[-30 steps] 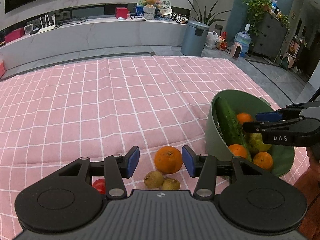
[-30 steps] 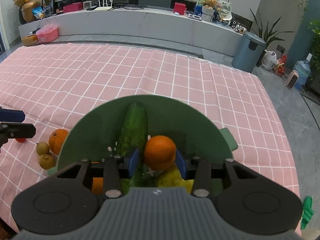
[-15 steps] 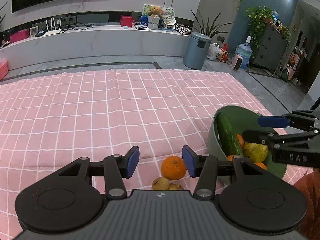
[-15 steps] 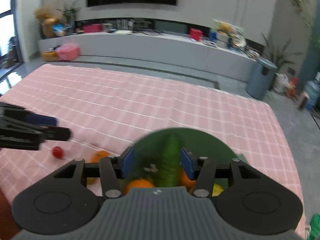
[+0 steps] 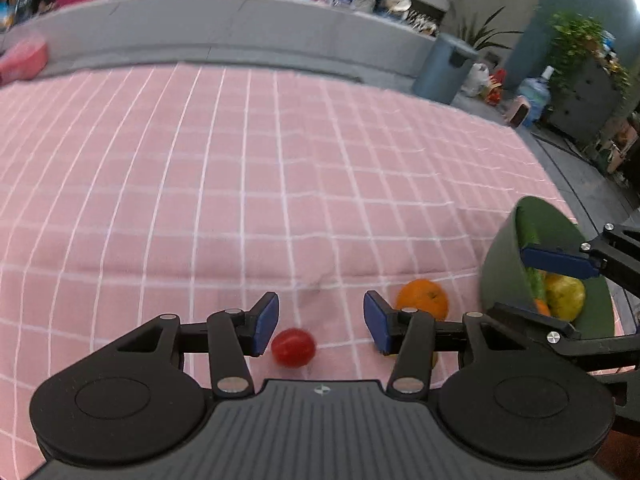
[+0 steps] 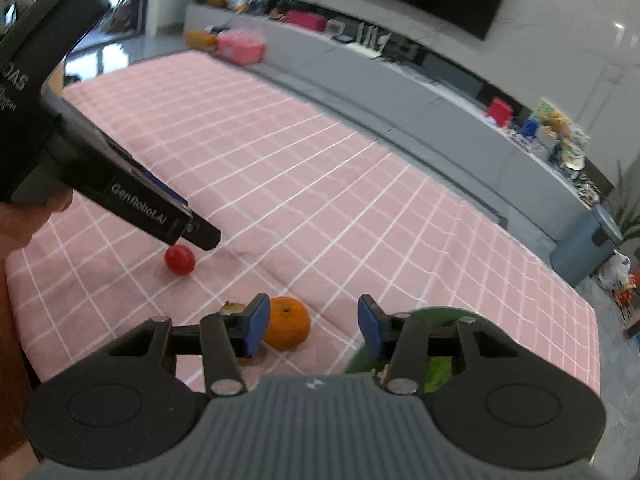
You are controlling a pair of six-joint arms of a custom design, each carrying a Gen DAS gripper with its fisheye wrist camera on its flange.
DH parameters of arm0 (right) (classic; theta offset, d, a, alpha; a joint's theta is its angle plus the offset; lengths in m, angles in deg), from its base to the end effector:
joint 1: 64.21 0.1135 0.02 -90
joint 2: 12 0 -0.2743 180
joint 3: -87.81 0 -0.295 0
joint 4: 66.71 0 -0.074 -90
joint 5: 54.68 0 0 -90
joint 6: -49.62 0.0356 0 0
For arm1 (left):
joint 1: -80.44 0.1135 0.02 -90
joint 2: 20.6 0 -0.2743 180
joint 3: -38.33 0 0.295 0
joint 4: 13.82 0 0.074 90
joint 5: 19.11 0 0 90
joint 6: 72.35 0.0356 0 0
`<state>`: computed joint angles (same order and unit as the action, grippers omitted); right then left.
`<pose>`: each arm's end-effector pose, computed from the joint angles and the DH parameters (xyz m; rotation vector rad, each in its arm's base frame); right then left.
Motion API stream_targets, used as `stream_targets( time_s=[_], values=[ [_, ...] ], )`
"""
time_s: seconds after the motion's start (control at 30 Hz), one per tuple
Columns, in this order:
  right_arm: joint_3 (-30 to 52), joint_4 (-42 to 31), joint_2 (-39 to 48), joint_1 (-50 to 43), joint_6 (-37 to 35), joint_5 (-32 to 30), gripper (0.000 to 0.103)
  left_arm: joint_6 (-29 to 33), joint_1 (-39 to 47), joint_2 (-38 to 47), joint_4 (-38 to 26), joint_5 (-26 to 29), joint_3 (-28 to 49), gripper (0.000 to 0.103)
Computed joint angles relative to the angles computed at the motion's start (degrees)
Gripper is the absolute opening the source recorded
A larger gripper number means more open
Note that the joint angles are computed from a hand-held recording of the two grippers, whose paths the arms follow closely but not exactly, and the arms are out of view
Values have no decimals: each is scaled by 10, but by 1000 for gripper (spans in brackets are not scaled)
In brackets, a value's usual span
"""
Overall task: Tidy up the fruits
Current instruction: 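Grasp the red tomato with the left gripper while the right gripper grasps an orange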
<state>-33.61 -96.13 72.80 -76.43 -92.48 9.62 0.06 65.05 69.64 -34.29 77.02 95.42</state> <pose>0.3157 -0.0526 0.1688 -0.9795 2.2028 0.0686 0.3201 -0.0920 0.1384 -0.0041 2.5383 -0.3670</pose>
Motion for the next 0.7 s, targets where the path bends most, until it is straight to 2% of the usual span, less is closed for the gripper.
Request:
stream_targets(
  time_s=[0.13,0.37,0.5,0.7],
  values=[
    [26,-18,38,30,-46,36,36,22,-8,18,-31,-16,15,57],
    [82,-56,107,63,-123,93,35,37,-27,38,-57,-40,23,57],
    [113,-87,136,67,-123,97,35,32,-24,51,-61,-46,24,57],
    [149,-117,173,71,-104,95,37,27,-31,71,-31,-47,15,55]
  ],
)
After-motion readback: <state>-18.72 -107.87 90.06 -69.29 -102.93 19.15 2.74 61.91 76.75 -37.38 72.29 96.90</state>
